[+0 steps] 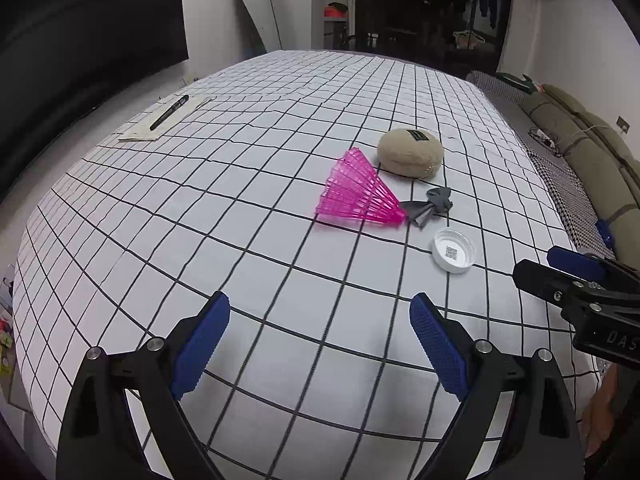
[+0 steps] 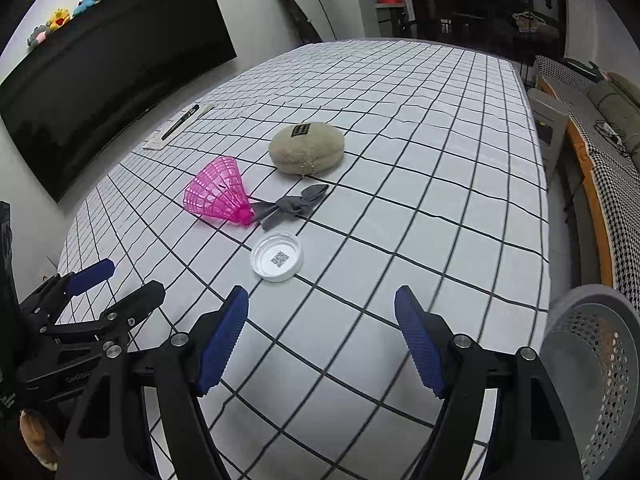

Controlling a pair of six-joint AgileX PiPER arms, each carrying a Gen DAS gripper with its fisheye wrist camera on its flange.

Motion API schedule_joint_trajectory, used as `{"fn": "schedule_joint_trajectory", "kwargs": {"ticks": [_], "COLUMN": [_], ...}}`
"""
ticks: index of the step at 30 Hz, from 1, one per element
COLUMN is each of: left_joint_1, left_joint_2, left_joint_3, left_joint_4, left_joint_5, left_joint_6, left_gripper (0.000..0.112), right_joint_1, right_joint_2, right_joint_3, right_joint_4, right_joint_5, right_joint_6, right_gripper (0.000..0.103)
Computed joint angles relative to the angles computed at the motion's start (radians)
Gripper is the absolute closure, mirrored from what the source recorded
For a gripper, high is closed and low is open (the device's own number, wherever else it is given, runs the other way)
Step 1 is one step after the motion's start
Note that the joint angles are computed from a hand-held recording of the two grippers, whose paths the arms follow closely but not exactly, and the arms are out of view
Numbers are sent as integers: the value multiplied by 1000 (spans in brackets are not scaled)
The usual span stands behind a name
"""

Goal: Collect trash
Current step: 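Lower the right gripper onto the white round lid and close on it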

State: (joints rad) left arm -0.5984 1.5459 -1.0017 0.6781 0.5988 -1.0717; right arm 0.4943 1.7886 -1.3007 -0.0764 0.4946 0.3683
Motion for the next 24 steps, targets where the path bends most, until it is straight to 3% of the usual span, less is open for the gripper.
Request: {"fn": "schedule_joint_trajectory", "kwargs": {"ticks": [13, 24], "left_joint_1": [102, 118], "left_joint_2": [-11, -15], "left_joint_3": [31, 59], "left_joint_4": [-66, -90], "left_joint_5": [-62, -87], "left_joint_6": [79, 93], "left_gripper": [23, 23], "right_joint_1": [42, 87], "right_joint_2": [218, 281], "right_joint_3": [-292, -358], "right_joint_4": [-46, -189], "right_joint_5": [185, 220], "right_joint_6": [-17, 84], "right_gripper": [31, 31]}}
